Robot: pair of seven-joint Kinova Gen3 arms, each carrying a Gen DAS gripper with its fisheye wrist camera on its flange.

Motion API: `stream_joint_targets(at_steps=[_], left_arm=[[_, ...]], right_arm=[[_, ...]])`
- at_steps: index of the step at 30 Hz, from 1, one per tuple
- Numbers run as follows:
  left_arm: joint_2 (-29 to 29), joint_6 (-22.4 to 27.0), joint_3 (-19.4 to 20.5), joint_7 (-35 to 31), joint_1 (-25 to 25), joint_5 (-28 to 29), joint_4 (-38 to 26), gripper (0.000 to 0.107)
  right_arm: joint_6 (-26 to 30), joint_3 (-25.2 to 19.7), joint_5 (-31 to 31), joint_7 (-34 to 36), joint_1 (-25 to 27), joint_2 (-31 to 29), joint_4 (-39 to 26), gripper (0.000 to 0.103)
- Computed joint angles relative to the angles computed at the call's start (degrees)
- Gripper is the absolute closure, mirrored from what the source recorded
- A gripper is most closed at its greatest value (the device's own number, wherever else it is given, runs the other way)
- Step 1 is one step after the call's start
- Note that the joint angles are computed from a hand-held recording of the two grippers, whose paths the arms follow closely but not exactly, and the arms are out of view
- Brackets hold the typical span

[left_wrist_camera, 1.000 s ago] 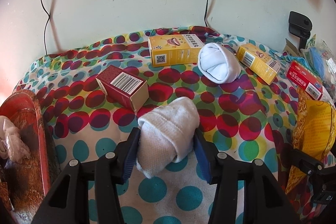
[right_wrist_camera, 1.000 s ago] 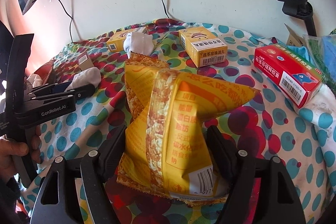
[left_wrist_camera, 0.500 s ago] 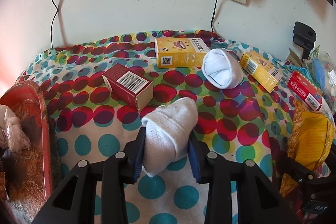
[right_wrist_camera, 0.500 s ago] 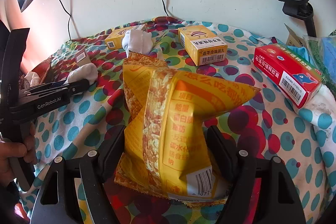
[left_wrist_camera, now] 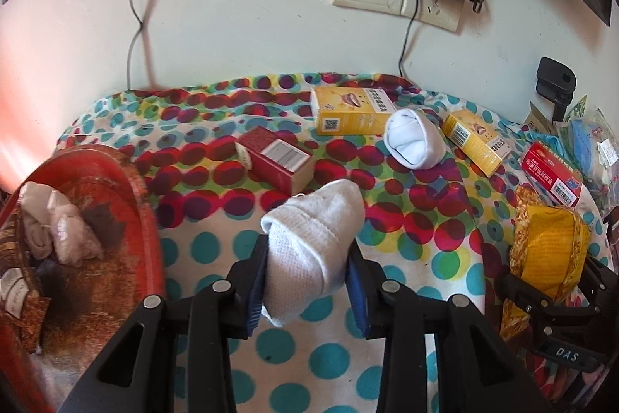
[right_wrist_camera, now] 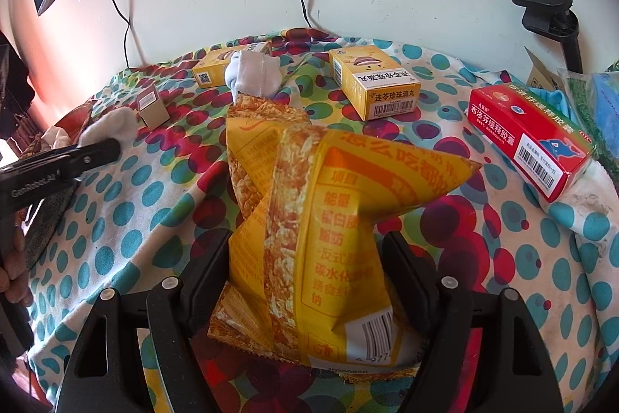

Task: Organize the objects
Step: 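Carry the white sock into the red tray and open the left gripper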

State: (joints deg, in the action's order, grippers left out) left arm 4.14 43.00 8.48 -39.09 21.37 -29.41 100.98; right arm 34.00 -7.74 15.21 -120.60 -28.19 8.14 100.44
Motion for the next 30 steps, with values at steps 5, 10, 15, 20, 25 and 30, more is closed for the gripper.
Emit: stream_joint_targets(at_steps=[5,10,15,20,25,30], left_arm=[[-3.6,1.0,-0.4,-0.2,-2.0,1.0,1.3,0.071],[-6.5,3.1,0.3,0.6,-5.1,0.3,2.7,0.071],[-9.3,3.7,-0.3,-2.1,-9.2,3.7,4.7,0.071],[-11.3,3.8,-1.1,-4.7,-13.4,6.4,6.8,0.071],[-11.6,4.3,-2.3,-7.8,-16.7,9.1,8.3,0.071],[-11.5,4.8,-3.5,-10.2,-19.1,10.9,9.0,0.07]], right_arm=[[0.0,0.0,-0.1,0.0,0.0,0.0,0.0,0.027],[-0.1,0.0,-0.3,0.3,0.1,0.0,0.0,0.027],[0.1,0.0,-0.1,0.1,0.0,0.0,-0.1,0.027],[0.2,0.1,0.1,-0.1,-0.1,0.1,-0.2,0.027],[0.4,0.1,0.3,-0.3,-0.3,0.2,-0.3,0.026],[0.9,0.1,1.1,-0.6,-0.7,0.4,-0.5,0.025]])
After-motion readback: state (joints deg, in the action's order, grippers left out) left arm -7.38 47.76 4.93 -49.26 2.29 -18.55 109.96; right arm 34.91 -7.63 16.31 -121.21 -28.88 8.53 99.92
